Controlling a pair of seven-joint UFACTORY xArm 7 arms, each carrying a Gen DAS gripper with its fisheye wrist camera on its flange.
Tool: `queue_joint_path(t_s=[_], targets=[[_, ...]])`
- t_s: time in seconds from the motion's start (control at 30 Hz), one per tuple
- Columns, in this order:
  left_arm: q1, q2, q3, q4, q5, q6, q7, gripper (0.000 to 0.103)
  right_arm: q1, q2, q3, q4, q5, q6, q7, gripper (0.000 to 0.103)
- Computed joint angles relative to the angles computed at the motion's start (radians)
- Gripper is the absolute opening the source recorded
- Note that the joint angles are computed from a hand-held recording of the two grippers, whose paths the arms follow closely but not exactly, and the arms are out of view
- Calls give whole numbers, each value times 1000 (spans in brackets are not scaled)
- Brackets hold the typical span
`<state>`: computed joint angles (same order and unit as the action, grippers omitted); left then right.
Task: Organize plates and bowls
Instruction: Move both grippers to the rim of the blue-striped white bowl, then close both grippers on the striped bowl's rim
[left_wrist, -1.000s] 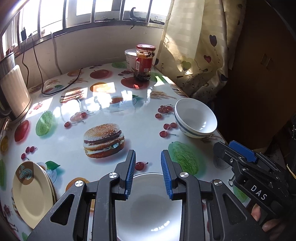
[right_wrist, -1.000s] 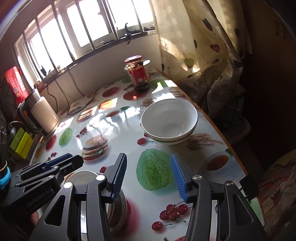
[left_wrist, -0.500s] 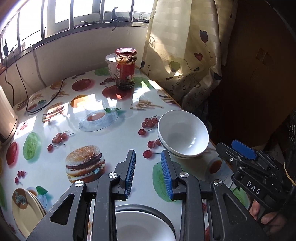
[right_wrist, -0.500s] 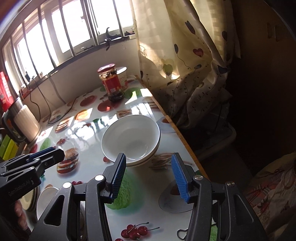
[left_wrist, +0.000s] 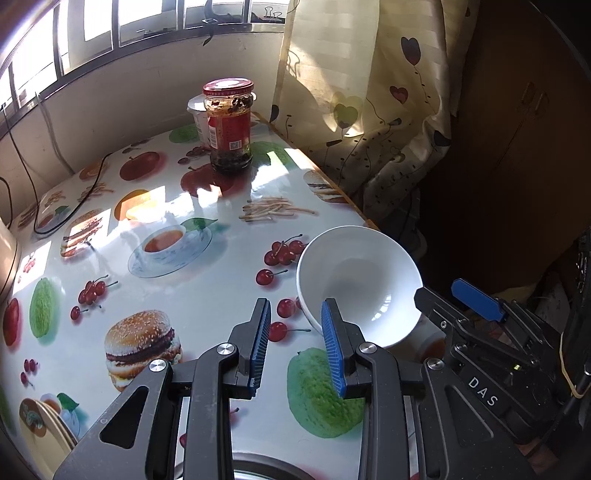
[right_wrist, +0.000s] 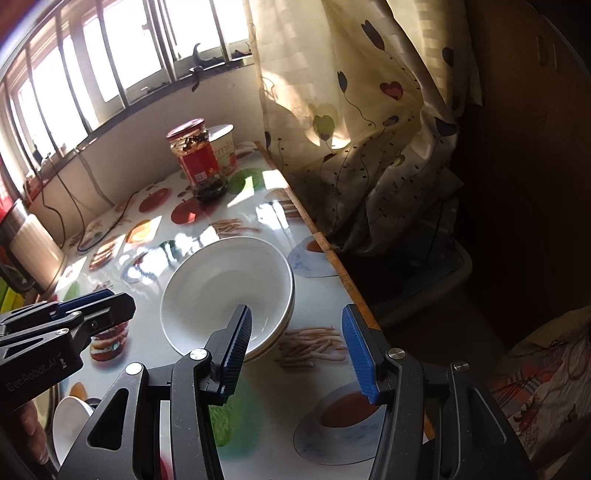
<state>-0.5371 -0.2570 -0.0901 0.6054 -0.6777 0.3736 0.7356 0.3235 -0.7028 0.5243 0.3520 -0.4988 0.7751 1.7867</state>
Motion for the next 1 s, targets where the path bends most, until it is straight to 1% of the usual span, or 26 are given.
queue_joint_path(t_s=[0.07, 0.13, 0.17, 0.23, 0.37, 0.43, 0.47, 0.53, 0.63, 0.77, 0.87, 0.97, 1.0], targets=[[10, 32, -19, 15, 36, -10, -33, 30, -12, 9, -7, -4, -14, -21, -4, 51], [12, 62, -30, 26, 47, -27, -48, 30, -22, 25, -16, -5, -21, -38, -14, 51], [21, 75, -39, 32, 71, -26, -74, 30, -27, 33, -20, -4, -24, -47, -18, 51], [14, 87, -37, 38, 48, -28, -56, 30, -37, 45, -24, -5, -34, -65, -22, 51], [21, 110, -50, 51, 61, -31, -65, 30, -55, 69, -29, 0, -50, -82, -32, 50], [27, 126, -51, 66, 55, -13, -72, 30, -64, 76, -32, -1, -57, -92, -29, 47], [33, 134, -53, 74, 52, -2, -77, 30, -67, 78, -33, -1, -60, -94, -30, 43], [41, 142, -60, 79, 49, -3, -80, 30, -70, 87, -40, 0, -61, -99, -36, 40], [50, 149, -74, 81, 74, -5, -94, 30, -77, 96, -49, -4, -65, -117, -40, 37], [61, 168, -81, 95, 89, 18, -124, 30, -87, 109, -49, -3, -72, -128, -39, 28], [63, 170, -87, 89, 88, 4, -127, 29, -95, 115, -45, -1, -83, -140, -31, 24], [62, 172, -87, 96, 69, 16, -117, 22, -99, 119, -48, -1, -91, -154, -31, 21], [63, 173, -89, 97, 70, 17, -120, 21, -100, 121, -49, -1, -93, -158, -32, 20]])
